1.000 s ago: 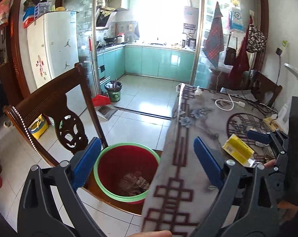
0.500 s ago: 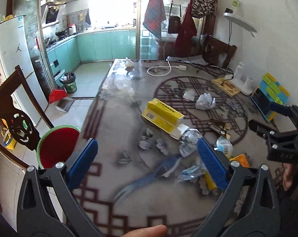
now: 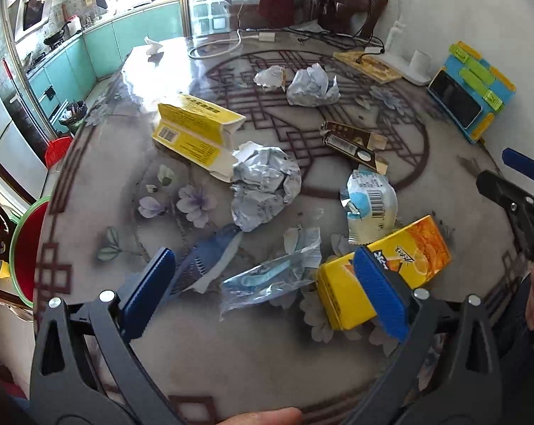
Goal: Collect trash
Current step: 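Move both grippers back over the table toward the remaining trash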
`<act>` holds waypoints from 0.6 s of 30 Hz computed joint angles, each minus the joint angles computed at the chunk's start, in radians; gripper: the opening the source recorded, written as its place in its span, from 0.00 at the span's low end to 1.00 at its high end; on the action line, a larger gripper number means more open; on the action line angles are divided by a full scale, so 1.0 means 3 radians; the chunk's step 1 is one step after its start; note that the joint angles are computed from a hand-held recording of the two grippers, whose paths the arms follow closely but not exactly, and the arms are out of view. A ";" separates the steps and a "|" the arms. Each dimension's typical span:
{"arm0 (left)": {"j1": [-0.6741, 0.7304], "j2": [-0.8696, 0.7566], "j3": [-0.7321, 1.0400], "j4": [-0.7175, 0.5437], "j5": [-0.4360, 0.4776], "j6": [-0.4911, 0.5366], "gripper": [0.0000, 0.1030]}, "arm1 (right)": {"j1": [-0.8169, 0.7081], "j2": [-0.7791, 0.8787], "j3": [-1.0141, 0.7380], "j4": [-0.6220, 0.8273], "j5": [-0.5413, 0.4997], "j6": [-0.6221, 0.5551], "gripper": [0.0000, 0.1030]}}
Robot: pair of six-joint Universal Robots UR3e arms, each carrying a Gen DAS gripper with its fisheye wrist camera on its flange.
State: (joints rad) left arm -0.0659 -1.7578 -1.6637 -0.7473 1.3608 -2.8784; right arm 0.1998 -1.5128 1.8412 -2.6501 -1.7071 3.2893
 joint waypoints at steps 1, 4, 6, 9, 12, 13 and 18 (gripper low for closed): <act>-0.0065 -0.0105 0.0076 0.0001 0.0069 -0.0042 0.95 | -0.0017 -0.0007 0.0024 -0.0009 0.0025 -0.0015 0.94; -0.0260 -0.0423 0.0321 -0.0004 0.0288 -0.0133 0.95 | -0.0017 -0.0029 0.0092 -0.0107 0.0018 -0.0057 0.94; -0.0326 -0.0562 0.0449 -0.0027 0.0366 -0.0183 0.95 | -0.0044 -0.0063 0.0136 -0.0147 0.0030 -0.0074 0.94; -0.0362 -0.0705 0.0604 -0.0123 0.0413 -0.0276 0.90 | -0.0117 -0.0105 0.0203 -0.0172 0.0089 -0.0069 0.94; -0.0356 -0.0776 0.0705 -0.0262 0.0463 -0.0311 0.78 | -0.0166 -0.0130 0.0243 -0.0170 0.0145 -0.0069 0.94; -0.0346 -0.0779 0.0707 -0.0286 0.0474 -0.0306 0.77 | -0.0171 -0.0131 0.0248 -0.0169 0.0152 -0.0067 0.94; -0.0268 -0.0758 0.0619 -0.0336 0.0364 -0.0284 0.60 | -0.0190 -0.0136 0.0271 -0.0198 0.0210 -0.0086 0.94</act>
